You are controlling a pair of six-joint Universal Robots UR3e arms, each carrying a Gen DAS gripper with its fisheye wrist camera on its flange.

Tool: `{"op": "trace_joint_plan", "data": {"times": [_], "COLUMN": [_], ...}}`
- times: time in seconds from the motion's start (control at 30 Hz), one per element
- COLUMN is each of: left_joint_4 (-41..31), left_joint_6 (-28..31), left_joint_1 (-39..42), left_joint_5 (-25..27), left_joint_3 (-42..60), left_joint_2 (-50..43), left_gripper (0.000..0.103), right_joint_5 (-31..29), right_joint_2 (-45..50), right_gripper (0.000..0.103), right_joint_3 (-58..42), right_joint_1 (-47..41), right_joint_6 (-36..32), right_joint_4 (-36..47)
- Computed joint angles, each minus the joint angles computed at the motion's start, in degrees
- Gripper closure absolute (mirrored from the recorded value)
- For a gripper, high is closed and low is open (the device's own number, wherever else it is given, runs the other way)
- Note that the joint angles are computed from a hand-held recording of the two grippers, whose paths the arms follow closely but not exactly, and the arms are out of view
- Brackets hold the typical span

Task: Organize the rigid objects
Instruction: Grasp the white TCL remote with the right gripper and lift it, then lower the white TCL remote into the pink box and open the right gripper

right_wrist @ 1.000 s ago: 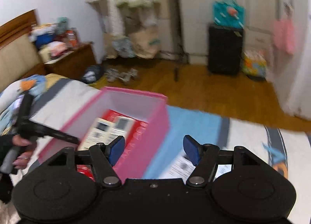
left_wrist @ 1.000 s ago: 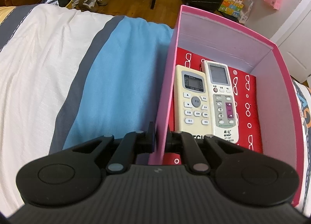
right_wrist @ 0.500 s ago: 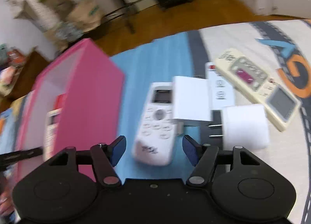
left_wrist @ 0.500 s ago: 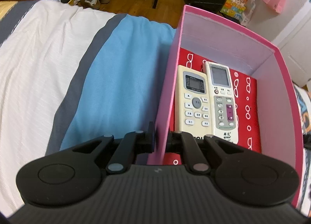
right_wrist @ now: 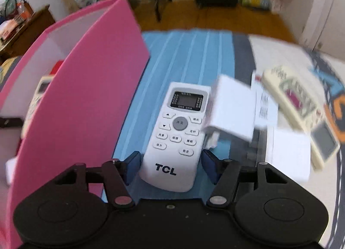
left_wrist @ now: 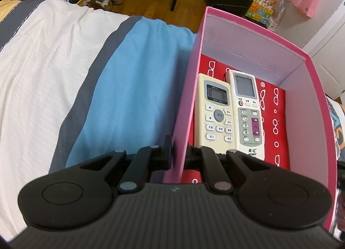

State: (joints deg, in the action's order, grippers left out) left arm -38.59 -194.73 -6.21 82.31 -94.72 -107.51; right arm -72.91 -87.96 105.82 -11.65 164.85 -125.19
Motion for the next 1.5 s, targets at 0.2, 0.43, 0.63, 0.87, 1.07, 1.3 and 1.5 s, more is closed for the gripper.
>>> {"op": "trace_joint_plan", "data": {"times": [0.2, 0.43, 0.63, 0.87, 1.07, 1.3, 1.5], "left_joint_4": [-0.30, -0.58, -0.28, -0.04, -0.49, -0.09, 0.60], "left_joint_6": [0.01, -0.60, -0.75, -0.07, -0.40, -0.11, -0.07], "left_joint_1": [-0.09, 0.17, 0.62, 0.34, 0.17, 0.62, 2.20], "left_joint_5": [0.08, -0.27, -0.99, -0.46, -0.40, -1.12, -3.57], "left_joint_3": [-0.05, -0.12, -0.55, -0.54, 0.07, -0.31, -1.67], "left_joint_2": [0.17, 0.27, 0.42, 0.30, 0.07, 0.24, 0.82], "left_gripper": [0.096, 0.094, 0.094, 0.095, 0.095, 0.095, 0.094], "right_joint_5": [-1.07, -6.42, -1.97, 3.94, 17.49, 20.46, 9.30], "right_joint_2": [-4.14, 1.26, -7.03, -13.84, -23.88, -17.72, -1.33], "right_gripper": [0.037, 0.038, 0.040, 0.041, 0.041, 0.040, 0.041], "right_joint_3": [0.60, 1.39, 3.42, 3.28, 6.82, 0.34, -9.31], "right_joint_1": [-0.17, 4.88, -0.14, -4.71, -12.00, -0.50, 13.61], "right_joint_6": [-6.38, -0.45, -0.03, 2.10, 0.01, 7.31, 18.03], "right_joint_4": [8.14, -6.86, -1.07, 2.65, 4.84, -4.94, -14.08]}}
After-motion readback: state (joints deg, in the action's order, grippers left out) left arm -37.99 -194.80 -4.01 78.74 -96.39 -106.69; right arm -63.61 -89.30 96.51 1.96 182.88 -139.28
